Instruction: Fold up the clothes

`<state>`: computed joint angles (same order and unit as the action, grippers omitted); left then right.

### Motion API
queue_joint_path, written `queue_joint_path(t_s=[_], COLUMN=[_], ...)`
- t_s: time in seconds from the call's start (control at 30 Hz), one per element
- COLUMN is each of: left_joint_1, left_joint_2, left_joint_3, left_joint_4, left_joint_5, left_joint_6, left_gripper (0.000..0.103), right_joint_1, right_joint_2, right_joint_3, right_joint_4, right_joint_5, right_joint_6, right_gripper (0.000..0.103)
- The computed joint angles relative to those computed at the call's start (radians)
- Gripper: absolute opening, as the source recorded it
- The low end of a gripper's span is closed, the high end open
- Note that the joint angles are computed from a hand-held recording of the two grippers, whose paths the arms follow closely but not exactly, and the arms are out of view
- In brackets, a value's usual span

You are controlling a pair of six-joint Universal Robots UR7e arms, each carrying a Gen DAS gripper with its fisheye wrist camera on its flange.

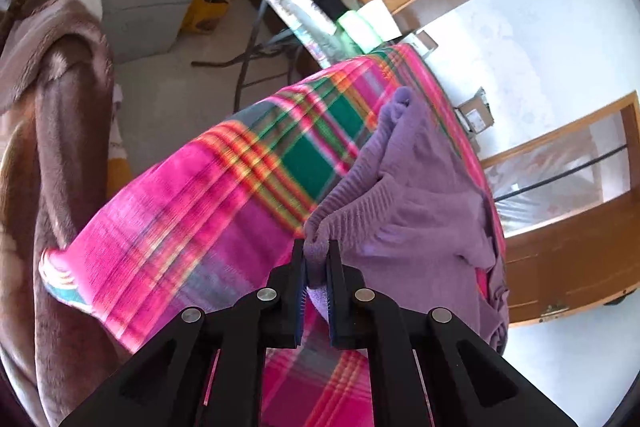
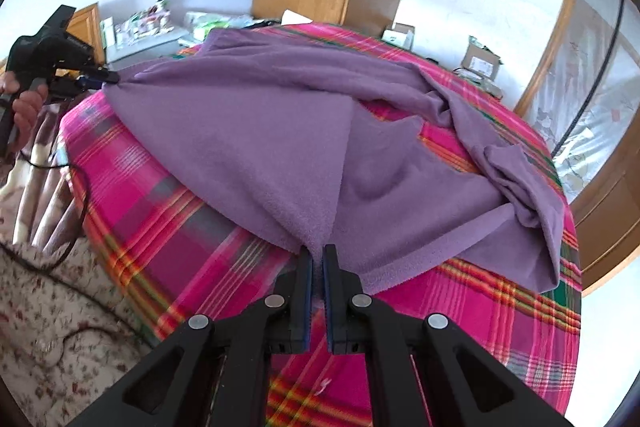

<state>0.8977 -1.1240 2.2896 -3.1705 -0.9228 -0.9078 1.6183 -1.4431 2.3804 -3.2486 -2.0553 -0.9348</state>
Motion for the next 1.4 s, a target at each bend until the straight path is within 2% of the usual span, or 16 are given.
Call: queue_joint_path(t_s=[0.2,0.27,0.4,0.6,0.67,0.73,0.87,1.0,1.1,1.13,1.17,1.2,1.33,1.4], left_joint_1=[-0.006,-0.008,-0.022,-0.029,-0.027,-0.018,0.004,0.017,0.014,0.013,0.012,0.012,0.023,0.032], left_joint_2=[0.008,-0.001,-0.028,-0.086,-0.088,-0.082,-0.057,-0.044,-0.049,-0.051,-0.056,-0.060,-0.068,-0.065], left_joint_3=[-0.015,-0.021,-0.022,-0.022,-0.037,-0.056,-0.092,-0.090,-0.071,-0.063,-0.056,-0.046,-0.017,-0.016], left_joint_4=[0.046,0.082,0.142,0.199,0.211,0.206,0.216,0.218,0.202,0.192,0.188,0.175,0.111,0.113], left_joint_5=[0.020,0.026,0.061,0.117,0.135,0.123,0.085,0.063,0.068,0.067,0.065,0.060,0.034,0.028], left_joint_6=[0.009,0.012,0.016,0.008,0.014,0.031,0.058,0.063,0.078,0.084,0.087,0.091,0.105,0.104], left_gripper=[0.010,0.014,0.020,0.024,0.024,0.024,0.024,0.024,0.025,0.033,0.036,0.039,0.042,0.044], right_joint_1=[-0.011,-0.010,0.000,0.002,0.004,0.008,0.031,0.063,0.092,0.104,0.116,0.127,0.169,0.184], right_joint_2=[0.011,0.010,-0.019,-0.086,-0.087,-0.065,0.029,0.184,0.308,0.351,0.396,0.434,0.588,0.652], right_joint_3=[-0.024,-0.031,-0.040,-0.094,-0.127,-0.167,-0.272,-0.438,-0.582,-0.636,-0.698,-0.746,-0.924,-0.985], right_joint_4=[0.061,0.084,0.142,0.305,0.339,0.358,0.383,0.404,0.421,0.444,0.482,0.514,0.632,0.680], right_joint_5=[-0.021,-0.028,-0.035,0.027,0.056,0.074,0.114,0.141,0.180,0.198,0.218,0.229,0.229,0.204], right_joint_6=[0.017,0.020,0.011,0.046,0.055,0.064,0.072,0.090,0.094,0.100,0.103,0.105,0.049,-0.002], right_gripper=[0.007,0.011,0.012,0.013,0.014,0.015,0.016,0.017,0.027,0.034,0.039,0.040,0.044,0.045])
